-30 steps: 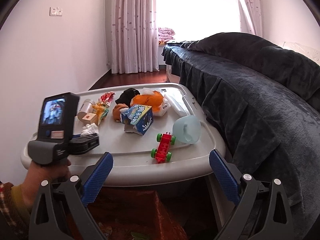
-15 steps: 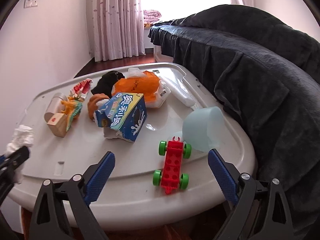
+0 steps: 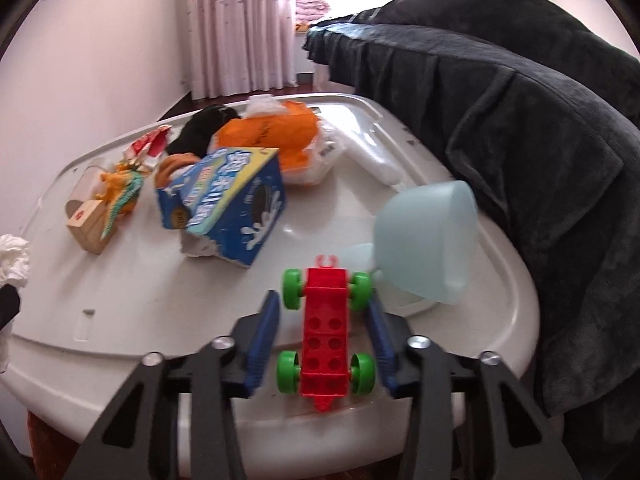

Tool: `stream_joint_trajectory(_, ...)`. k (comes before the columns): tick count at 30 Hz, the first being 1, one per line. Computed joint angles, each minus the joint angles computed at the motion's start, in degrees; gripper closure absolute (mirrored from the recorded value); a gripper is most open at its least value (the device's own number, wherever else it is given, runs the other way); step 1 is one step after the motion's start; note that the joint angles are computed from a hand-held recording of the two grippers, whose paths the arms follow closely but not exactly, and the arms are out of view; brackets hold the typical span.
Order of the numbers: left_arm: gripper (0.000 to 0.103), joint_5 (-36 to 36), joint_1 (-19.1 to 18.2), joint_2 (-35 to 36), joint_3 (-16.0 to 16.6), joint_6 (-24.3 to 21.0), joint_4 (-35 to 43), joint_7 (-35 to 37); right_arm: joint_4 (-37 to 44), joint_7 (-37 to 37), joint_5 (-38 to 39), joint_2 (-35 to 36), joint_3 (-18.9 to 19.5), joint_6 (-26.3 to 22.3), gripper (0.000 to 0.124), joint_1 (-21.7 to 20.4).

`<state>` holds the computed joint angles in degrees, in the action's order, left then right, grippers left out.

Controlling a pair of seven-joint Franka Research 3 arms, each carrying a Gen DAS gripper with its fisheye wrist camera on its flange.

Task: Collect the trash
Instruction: 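Grasp the red toy car with the right gripper, then lower tissue and toy car into the red bin and open both grippers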

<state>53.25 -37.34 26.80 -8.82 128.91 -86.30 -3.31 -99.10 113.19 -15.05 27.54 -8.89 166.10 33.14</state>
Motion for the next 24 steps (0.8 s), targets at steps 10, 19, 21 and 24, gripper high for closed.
stream_joint_trajectory(10,0.073,-0.17,-0.02,0.06,0.01,0.5,-0.11,-0.45,-2.41,-5.2,2.15,-1.63,1.58,3.57,0.086,-0.06)
stream_joint_trajectory(19,0.073,0.61,-0.43,-0.92,-0.09,-0.16,-1.03,-0.81,-6.62,-9.86,6.18,-6.23,4.24,7.37,0.086,-0.87)
stream_joint_trajectory(21,0.073,0.78,-0.6,-1.86,-0.42,-0.55,-2.05,-1.42,-8.5,-12.4,8.14,-8.34,6.52,7.85,0.086,-2.26)
stream_joint_trajectory(24,0.073,0.6,-0.84,-3.92,-1.43,-1.64,-4.5,-2.12,-10.95,-16.28,11.05,-11.19,9.6,8.26,0.086,-3.88)
